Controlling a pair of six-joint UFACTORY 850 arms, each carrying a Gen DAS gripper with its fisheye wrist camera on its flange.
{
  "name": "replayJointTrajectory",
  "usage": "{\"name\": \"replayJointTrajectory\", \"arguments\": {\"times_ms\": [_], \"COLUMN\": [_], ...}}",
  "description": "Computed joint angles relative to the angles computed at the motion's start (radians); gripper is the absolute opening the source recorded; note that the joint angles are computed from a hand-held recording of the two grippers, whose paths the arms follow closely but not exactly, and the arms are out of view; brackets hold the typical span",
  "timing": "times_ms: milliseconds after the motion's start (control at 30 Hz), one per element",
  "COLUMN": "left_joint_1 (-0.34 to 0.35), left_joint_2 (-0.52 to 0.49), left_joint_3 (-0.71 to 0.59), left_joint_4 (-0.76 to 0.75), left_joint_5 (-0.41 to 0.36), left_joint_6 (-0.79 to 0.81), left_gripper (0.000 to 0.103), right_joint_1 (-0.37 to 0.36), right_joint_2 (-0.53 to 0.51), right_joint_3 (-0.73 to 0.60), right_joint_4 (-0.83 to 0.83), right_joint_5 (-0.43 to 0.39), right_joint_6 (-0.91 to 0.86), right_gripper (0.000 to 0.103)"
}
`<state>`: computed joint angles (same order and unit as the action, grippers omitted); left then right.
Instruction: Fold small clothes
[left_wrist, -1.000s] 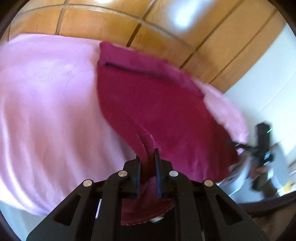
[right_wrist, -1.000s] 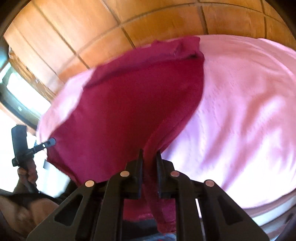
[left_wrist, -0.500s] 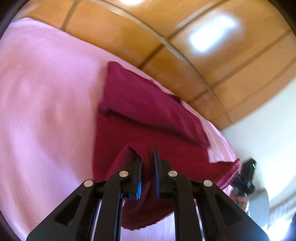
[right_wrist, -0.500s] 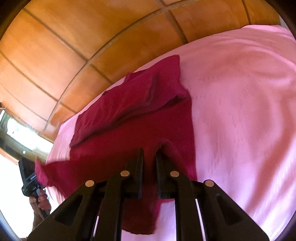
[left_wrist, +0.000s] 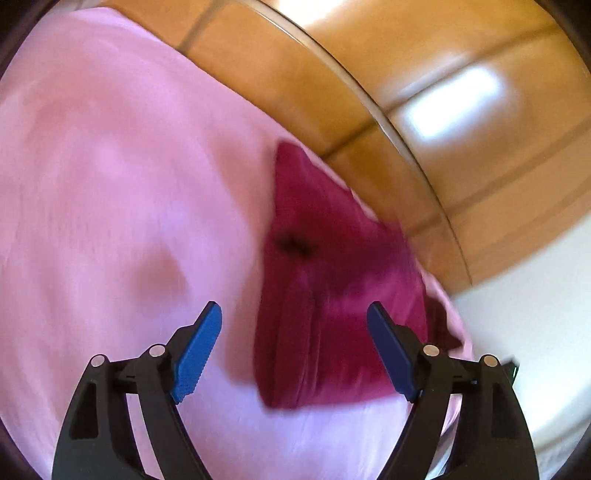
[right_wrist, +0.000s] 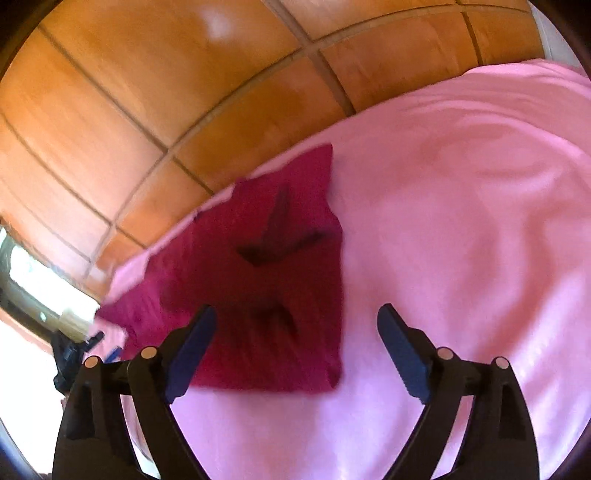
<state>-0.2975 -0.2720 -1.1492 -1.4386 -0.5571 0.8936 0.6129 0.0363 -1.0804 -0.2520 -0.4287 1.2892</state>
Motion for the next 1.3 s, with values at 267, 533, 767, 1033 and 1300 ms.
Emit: {"name": "replayJointTrajectory", "arguments": {"times_ms": [267, 533, 767, 1033, 1300], "left_joint_1": [-0.075, -0.059, -0.037, -0.078, -0.059], "left_joint_2": [0.003, 0.066, 0.207, 0.348, 0.295], "left_joint_3": [0.027, 0.069, 0.206, 0.342, 0.255], "left_joint_4": [0.060, 0.088, 0.127, 0.275, 0.241], "left_joint_5": [0.038, 0.003, -0.049, -0.056, 0.038], "left_joint_6": [0.027, 0.038, 0.024, -0.097, 0.003], "left_gripper": [0.054, 0.019, 0.019, 0.022, 0.059], "right_joint_1": [0.065, 0.086, 0.157, 0.242, 0.315], "right_joint_2": [-0.054, -0.047, 0.039, 0.092, -0.085], "right_joint_3": [-0.024, -0.050, -0.009, 0.024, -0.213], "right_joint_4": [-0.081, -0.030, 0.055, 0.090, -0.172], "right_joint_5": [-0.084, -0.085, -0.109, -0.238, -0.455], "right_joint_6": [-0.021, -0.097, -0.126, -0.062, -0.287], "right_gripper": [0.048, 0.020, 0.020, 0.031, 0.059]}}
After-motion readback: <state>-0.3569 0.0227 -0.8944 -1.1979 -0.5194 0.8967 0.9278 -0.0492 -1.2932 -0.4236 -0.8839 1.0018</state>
